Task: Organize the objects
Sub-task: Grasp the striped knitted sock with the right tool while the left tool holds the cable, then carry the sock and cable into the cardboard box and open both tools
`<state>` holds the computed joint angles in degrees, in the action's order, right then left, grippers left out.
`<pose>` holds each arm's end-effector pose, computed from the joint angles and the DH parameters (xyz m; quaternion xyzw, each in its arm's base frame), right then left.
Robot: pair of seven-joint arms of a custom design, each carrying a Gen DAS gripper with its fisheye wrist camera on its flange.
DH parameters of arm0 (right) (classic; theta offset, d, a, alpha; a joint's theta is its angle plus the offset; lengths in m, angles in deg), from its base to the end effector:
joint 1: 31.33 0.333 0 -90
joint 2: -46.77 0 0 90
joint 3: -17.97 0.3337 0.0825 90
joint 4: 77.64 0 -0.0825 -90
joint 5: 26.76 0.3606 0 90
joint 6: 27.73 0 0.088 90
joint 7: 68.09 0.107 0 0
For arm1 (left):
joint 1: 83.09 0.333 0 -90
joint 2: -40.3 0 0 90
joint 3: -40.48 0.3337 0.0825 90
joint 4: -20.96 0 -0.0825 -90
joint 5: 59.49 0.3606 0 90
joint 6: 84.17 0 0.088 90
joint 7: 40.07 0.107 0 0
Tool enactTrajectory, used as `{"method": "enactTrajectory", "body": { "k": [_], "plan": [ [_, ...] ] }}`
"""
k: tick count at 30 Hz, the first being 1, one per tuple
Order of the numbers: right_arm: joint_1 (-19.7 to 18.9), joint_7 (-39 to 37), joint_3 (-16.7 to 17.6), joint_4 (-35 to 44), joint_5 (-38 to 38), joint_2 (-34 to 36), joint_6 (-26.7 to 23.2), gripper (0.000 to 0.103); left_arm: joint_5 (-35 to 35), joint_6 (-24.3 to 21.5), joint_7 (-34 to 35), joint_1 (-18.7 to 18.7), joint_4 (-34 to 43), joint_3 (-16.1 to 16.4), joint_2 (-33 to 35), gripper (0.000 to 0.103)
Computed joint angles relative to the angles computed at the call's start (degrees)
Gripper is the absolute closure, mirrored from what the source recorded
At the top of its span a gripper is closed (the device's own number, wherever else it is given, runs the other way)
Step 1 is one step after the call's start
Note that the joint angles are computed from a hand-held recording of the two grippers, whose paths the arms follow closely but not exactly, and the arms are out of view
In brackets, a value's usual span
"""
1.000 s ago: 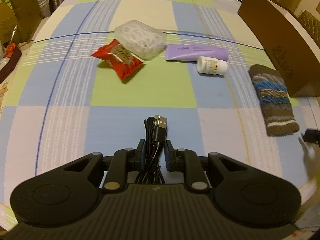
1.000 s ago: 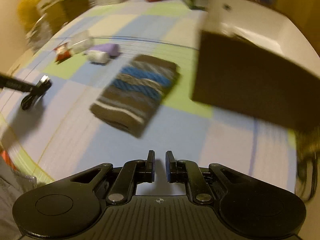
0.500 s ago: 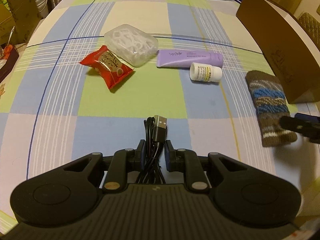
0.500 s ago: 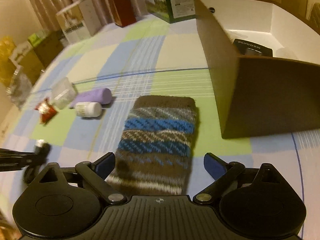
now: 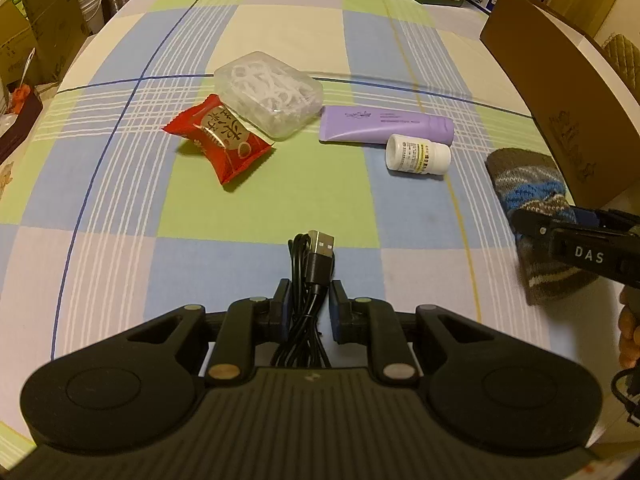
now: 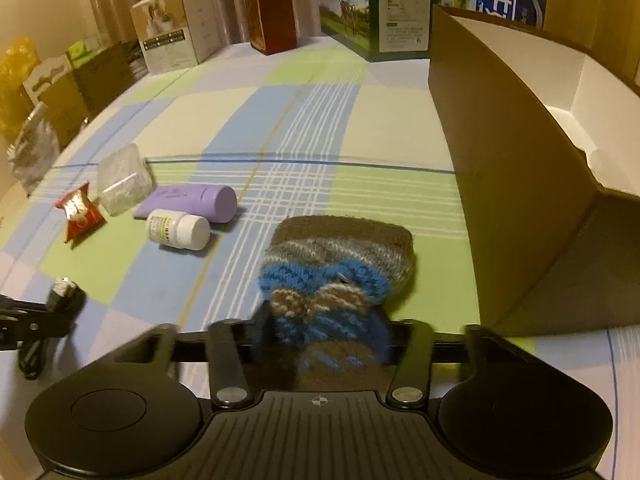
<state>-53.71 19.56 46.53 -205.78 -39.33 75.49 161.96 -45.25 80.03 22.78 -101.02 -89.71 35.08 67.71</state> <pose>0.5810 0.0676 0.2811 -0.7452 0.5794 -0.1554 0.2911 0.5978 -0.2658 0.3214 -0.6396 0.7332 -0.2002 0.1146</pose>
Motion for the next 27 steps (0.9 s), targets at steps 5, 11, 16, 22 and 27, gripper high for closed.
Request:
{"method": "enactTrajectory", "body": {
  "k": [5, 11, 16, 22, 27],
  "plan": [
    [-9.99, -1.32, 9.58, -1.14, -0.61, 0.81, -2.75, 0.074, -0.63, 0.12, 0.99, 0.53, -0.07, -0.76, 0.06, 0.088],
    [-22.96, -4.65, 21.71, -4.77, -0.5, 1.69, -3.37, 0.075, -2.05, -0.47, 2.47, 1.1, -0.63, -1.77, -0.53, 0.088],
    [-32.68, -5.3, 30.73, -7.01, -1.92, 2.92, -4.44, 0.075, -3.12, 0.11, 3.74, 1.45, -1.34, -2.64, -1.54, 0.088],
    [-40.08, -5.77, 38.11, -8.17, -3.65, 4.82, -5.09, 0.075, -4.61, 1.36, 5.26, 1.61, -1.45, -3.73, -2.64, 0.088],
    [-42.37, -4.63, 40.42, -8.22, -5.8, 5.79, -3.71, 0.075, -5.53, 4.39, 6.79, 1.45, -1.14, -4.58, -3.33, 0.089]
  ]
}}
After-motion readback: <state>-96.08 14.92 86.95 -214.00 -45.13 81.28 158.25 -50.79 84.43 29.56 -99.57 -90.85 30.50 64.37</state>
